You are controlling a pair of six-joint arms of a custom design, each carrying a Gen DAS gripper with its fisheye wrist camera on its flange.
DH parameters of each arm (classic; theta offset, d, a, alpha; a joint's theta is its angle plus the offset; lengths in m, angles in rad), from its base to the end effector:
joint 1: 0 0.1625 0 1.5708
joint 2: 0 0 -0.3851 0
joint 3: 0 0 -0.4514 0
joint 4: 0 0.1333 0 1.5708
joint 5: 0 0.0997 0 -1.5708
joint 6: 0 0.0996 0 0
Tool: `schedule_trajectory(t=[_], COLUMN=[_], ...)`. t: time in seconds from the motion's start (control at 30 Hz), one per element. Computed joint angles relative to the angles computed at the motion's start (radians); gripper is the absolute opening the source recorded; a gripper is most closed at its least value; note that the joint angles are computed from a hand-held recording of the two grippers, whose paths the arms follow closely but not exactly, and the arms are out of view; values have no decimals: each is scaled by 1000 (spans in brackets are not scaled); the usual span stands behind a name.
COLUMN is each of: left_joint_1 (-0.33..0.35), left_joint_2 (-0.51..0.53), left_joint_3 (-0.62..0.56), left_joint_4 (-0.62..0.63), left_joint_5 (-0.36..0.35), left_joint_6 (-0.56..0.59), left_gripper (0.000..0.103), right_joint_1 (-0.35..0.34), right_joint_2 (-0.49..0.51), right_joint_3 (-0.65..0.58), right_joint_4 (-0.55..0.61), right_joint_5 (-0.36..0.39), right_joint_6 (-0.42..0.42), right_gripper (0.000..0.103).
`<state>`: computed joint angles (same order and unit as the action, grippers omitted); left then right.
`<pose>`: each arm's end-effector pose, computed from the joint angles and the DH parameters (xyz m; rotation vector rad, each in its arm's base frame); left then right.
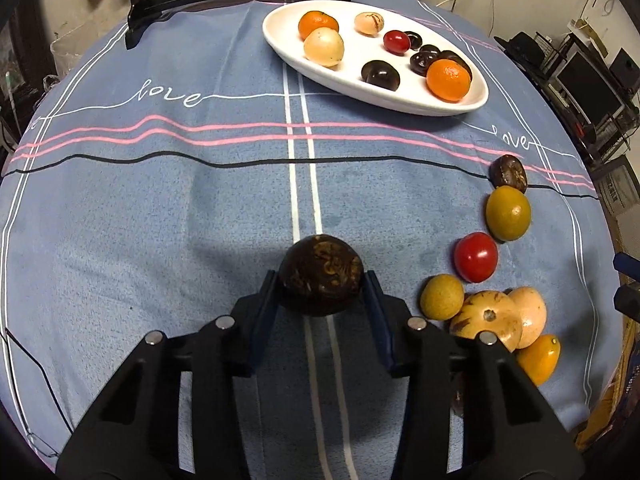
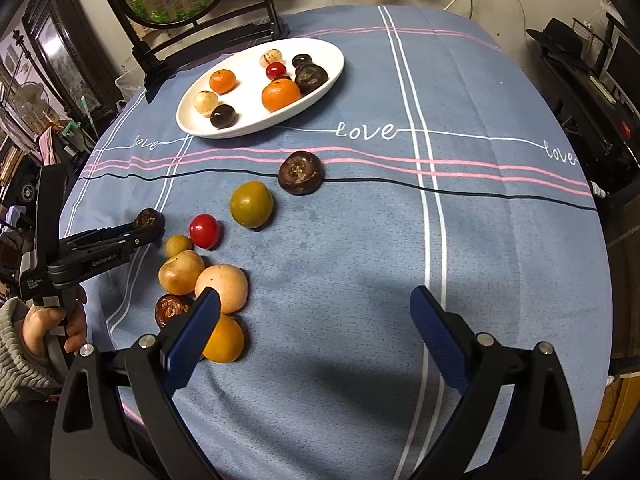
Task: Organize fruits
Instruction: 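Grasp the pale orange speckled pear with the right tool while the left tool holds its fruit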
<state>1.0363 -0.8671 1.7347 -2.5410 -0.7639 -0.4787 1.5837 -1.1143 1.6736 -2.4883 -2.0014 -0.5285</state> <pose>-0.1531 -0.6616 0.0535 0.0145 2.4147 -0.6084 0.1005 -0.6762 0.2188 0.6008 -2.5528 0.3126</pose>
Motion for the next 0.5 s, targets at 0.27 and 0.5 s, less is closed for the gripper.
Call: schedule_trajectory(t=[0.27, 0.5], left_joint_1=[-17, -29], left_joint_2=[-94, -171], left_joint_3=[104, 196], left_joint_4=[6, 38], left_joint_5=[2, 6], left_joint_6=[-76, -138], left_gripper=[43, 43], right_joint_1=[4, 29], right_joint_2=[39, 129], right_joint_3=[-36, -80], right_joint_4=[99, 166], right_joint_5=[50, -14], right_joint_6=[7, -18], right_gripper=[96, 96])
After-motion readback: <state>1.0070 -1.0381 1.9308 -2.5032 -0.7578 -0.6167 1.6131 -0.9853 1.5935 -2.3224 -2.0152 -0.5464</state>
